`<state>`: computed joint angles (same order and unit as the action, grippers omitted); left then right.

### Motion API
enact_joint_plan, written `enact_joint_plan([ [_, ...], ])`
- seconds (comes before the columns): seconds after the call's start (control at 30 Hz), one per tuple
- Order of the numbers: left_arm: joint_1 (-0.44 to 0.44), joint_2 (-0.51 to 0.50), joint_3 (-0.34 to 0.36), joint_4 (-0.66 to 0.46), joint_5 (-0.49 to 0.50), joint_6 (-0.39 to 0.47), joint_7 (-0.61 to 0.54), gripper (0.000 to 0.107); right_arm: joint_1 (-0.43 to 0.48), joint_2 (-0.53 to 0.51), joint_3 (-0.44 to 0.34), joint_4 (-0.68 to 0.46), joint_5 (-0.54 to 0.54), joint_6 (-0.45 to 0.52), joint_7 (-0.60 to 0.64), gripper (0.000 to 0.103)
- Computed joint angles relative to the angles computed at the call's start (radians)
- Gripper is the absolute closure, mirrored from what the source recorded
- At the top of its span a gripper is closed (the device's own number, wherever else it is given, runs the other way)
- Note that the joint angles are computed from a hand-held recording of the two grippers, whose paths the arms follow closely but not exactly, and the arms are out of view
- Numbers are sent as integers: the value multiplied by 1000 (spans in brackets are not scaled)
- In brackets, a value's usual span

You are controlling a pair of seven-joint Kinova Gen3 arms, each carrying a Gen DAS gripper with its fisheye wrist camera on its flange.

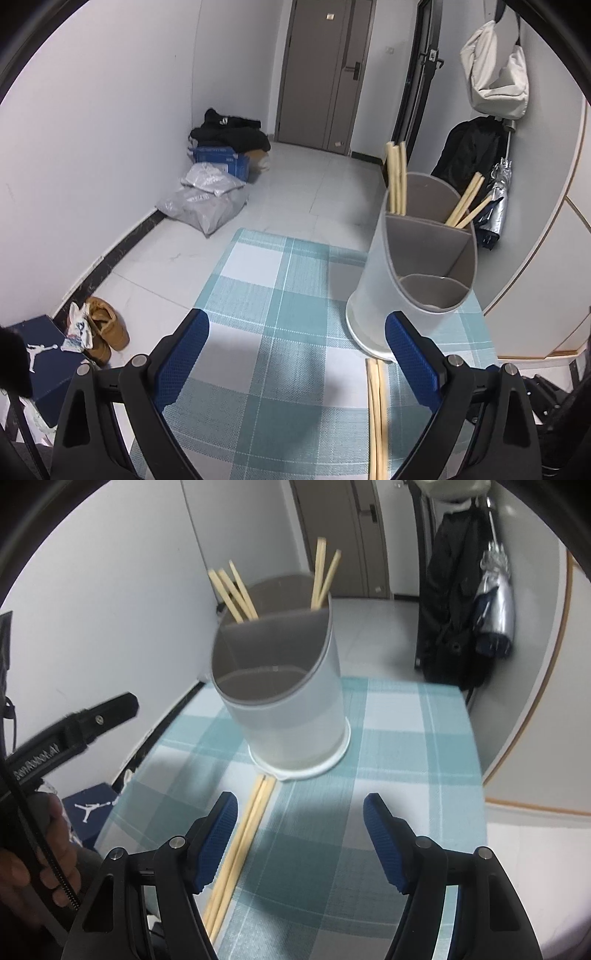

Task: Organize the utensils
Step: 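Close the right gripper on one chopstick while the left gripper grasps another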

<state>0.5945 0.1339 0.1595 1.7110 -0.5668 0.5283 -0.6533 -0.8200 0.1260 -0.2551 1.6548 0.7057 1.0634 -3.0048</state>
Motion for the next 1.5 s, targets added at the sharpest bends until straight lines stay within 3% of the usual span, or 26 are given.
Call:
enact_joint_plan([
  [0.3, -60, 26, 6, -27, 168, 14, -139, 13, 40, 92, 49, -66, -150, -7, 85, 33],
  [0.5, -67, 36, -7, -45, 217, 33, -169, 13, 37, 136, 74, -107, -208, -12, 144, 40],
  [0.77, -82, 42, -14, -52, 261, 46, -200, 13, -20, 211, 101, -187, -192, 75, 230, 52],
  [0.9, -100, 46, -11, -61, 300, 62, -228, 13, -42, 222, 112, -199, -180, 88, 245, 68],
  [1.0, -101, 47, -16, -63, 308, 68, -225, 13, -56, 233, 117, -214, -177, 113, 252, 68],
  [1.17, -97, 49, -22, -64, 301, 69, -219, 13, -63, 236, 123, -217, -172, 132, 254, 83],
  [1.23, -96, 50, -23, -63, 296, 69, -216, 13, -59, 235, 123, -218, -177, 134, 260, 95],
  [1.5, -110, 52, -18, -63, 323, 79, -233, 13, -39, 194, 107, -185, -223, 112, 283, 97],
])
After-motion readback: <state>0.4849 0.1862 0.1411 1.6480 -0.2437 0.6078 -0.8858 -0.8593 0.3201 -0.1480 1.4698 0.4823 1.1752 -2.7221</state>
